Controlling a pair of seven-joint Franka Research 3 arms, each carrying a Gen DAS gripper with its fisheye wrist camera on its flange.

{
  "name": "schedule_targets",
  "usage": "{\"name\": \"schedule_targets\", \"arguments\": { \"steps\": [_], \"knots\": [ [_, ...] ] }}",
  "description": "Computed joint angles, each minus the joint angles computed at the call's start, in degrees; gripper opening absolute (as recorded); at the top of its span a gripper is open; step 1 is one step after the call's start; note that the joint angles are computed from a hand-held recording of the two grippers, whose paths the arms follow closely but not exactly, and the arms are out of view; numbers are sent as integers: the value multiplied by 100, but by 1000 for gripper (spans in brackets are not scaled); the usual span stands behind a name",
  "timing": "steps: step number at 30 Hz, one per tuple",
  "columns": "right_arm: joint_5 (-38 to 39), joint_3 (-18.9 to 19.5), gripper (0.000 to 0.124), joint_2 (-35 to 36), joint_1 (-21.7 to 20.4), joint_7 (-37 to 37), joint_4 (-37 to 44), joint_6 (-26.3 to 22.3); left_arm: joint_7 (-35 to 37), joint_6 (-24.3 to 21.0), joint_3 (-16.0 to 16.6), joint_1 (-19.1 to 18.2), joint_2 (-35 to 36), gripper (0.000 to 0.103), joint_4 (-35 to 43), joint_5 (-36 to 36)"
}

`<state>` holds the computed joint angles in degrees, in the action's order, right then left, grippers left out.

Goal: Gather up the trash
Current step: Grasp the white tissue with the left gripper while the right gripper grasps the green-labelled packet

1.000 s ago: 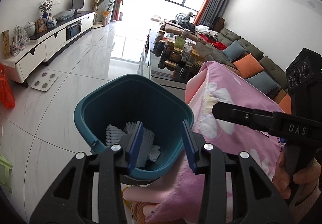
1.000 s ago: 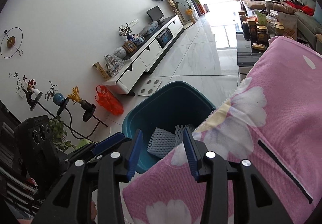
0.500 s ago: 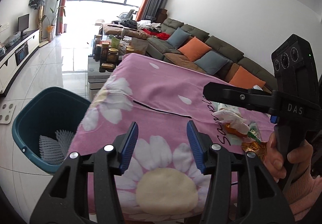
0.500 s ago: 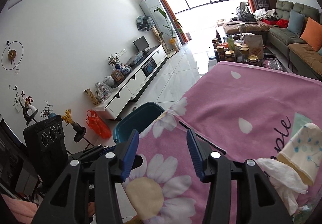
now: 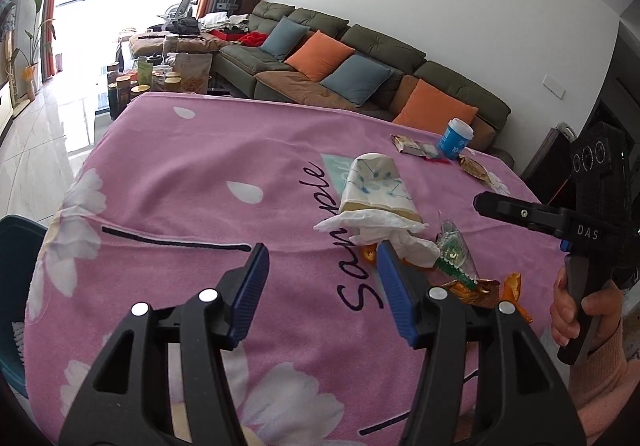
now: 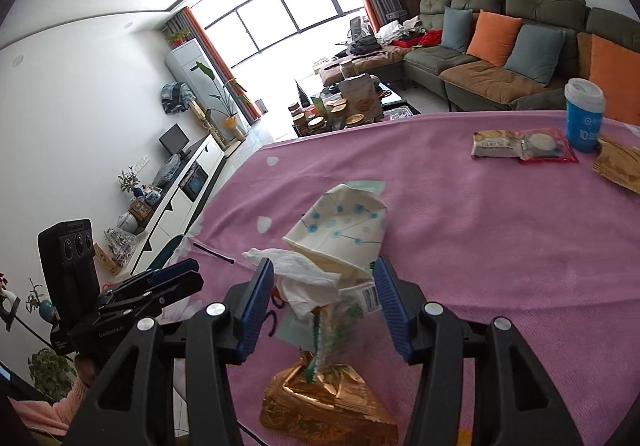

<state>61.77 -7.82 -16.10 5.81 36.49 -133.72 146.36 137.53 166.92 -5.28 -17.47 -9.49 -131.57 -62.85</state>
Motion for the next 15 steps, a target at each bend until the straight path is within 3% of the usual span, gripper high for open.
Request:
{"name": "schedule_targets", "arguments": {
  "steps": [11, 15],
  "knots": [
    [-74, -80, 51, 124, -187, 32, -214, -509, -560, -749, -437, 385, 905, 56, 995, 519],
    [-8, -70, 45, 190, -226, -32, -200, -657, -677, -998, -608, 543, 1130, 44, 1245, 569]
  ]
}}
